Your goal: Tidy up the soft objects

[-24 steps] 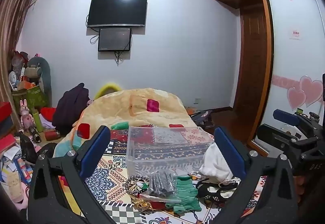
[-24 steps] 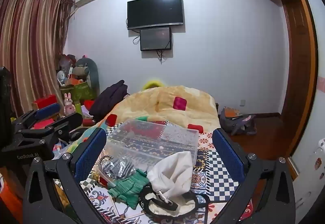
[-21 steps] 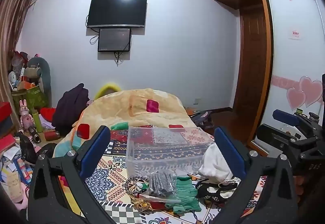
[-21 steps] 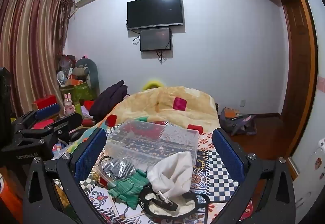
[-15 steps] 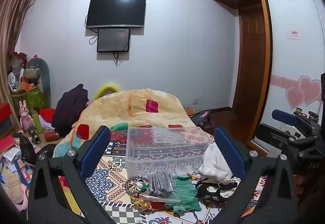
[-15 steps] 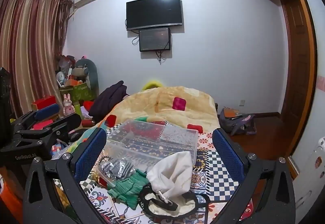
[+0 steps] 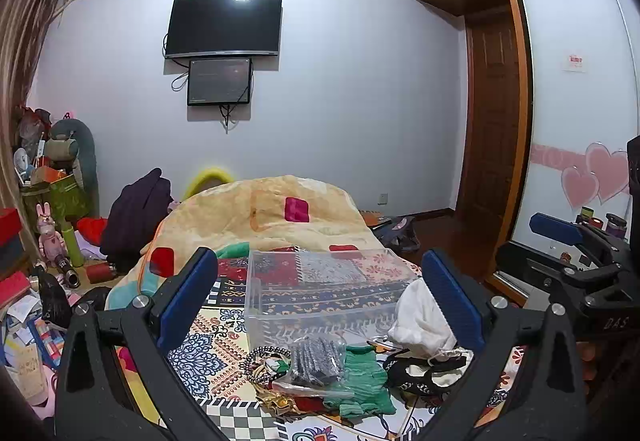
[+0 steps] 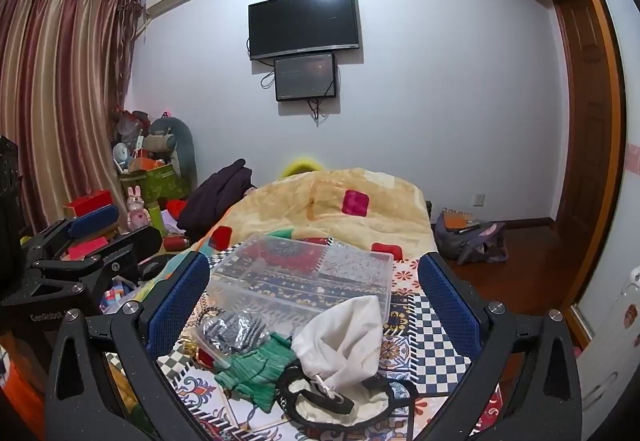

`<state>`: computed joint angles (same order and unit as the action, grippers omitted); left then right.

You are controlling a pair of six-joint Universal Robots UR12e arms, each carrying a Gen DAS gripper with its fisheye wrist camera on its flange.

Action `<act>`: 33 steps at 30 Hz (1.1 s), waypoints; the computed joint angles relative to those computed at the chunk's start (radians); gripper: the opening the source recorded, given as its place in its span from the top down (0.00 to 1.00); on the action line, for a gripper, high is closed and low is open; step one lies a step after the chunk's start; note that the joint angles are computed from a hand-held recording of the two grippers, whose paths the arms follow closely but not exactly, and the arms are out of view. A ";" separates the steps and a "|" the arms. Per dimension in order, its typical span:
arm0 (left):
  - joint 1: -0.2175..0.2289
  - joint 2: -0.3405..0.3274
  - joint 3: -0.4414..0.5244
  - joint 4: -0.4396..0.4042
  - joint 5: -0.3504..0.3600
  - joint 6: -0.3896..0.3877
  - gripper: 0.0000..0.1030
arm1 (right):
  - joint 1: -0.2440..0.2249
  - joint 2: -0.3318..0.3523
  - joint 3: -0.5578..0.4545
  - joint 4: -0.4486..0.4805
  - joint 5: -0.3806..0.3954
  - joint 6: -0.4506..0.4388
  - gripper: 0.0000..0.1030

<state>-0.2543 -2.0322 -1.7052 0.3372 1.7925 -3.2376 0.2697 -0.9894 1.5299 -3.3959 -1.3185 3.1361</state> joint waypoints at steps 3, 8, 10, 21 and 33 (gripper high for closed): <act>0.002 0.002 0.000 -0.002 -0.003 -0.001 0.00 | 0.001 -0.002 0.002 -0.003 -0.001 0.001 0.00; 0.002 0.004 -0.002 0.003 -0.005 0.006 0.00 | -0.001 0.001 0.002 -0.008 0.003 0.005 0.00; 0.001 0.003 -0.002 0.004 -0.005 0.006 0.00 | -0.001 0.002 0.001 -0.011 0.003 0.007 0.00; 0.000 0.003 0.000 0.006 -0.003 0.005 0.00 | -0.002 0.001 0.001 -0.011 0.006 0.009 0.00; -0.001 0.004 -0.002 0.009 -0.001 0.004 0.00 | -0.001 0.001 -0.001 -0.013 0.005 0.012 0.00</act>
